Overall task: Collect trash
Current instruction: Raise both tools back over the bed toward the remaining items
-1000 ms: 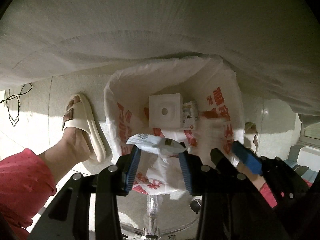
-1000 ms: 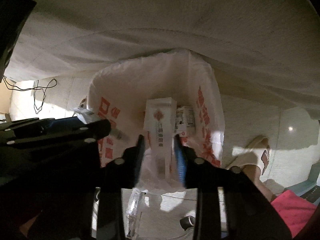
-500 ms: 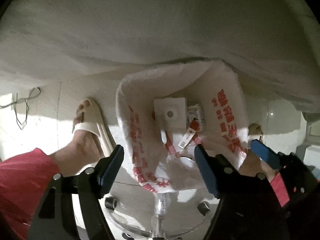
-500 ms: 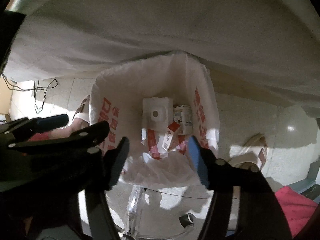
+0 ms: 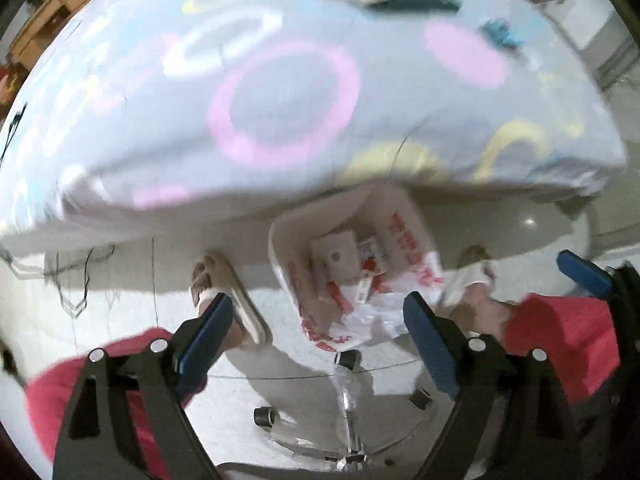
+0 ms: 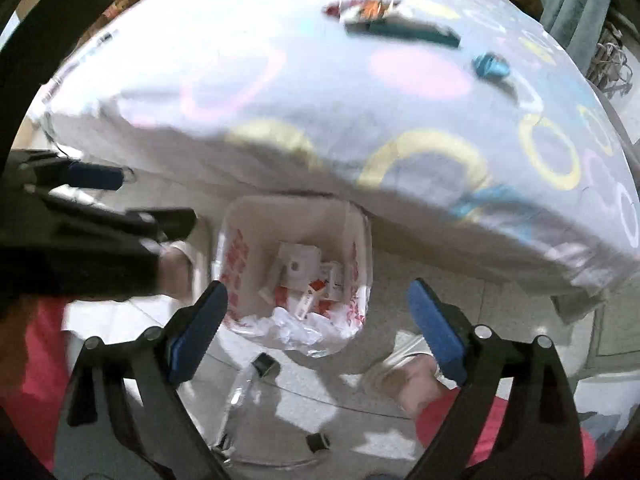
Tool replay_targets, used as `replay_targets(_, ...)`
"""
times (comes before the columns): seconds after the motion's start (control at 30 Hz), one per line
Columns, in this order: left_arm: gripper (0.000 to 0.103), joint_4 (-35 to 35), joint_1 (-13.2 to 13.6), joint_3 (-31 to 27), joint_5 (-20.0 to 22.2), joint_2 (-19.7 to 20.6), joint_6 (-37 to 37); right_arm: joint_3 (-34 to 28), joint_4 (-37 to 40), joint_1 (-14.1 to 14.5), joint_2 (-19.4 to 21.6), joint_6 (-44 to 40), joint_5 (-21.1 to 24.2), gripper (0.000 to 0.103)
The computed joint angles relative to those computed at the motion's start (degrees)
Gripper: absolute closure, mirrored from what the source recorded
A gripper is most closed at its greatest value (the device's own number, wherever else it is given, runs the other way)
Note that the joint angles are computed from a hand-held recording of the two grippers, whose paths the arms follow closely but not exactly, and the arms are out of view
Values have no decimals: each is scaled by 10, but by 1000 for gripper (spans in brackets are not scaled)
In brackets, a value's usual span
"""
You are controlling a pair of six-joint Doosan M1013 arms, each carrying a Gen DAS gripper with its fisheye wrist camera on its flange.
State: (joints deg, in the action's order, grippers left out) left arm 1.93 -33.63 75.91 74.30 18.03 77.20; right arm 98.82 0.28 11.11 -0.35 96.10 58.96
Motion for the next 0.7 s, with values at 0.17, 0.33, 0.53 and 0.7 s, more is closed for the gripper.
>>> replay_targets(0.17, 17, -53, 28, -79, 25, 1, 54, -45, 35, -48, -20, -25, 12, 14)
replay_targets(0.33, 12, -75, 42, -193, 79, 33, 104, -99, -5, -70, -23, -55, 33, 10)
replay_targets(0.53, 12, -101, 47, -329, 190, 97, 67, -153, 31, -111, -16, -112, 60, 10)
replay_targets(0.7, 12, -97, 38, -445, 263, 162, 33, -208, 44, -127, 10, -177, 78, 10)
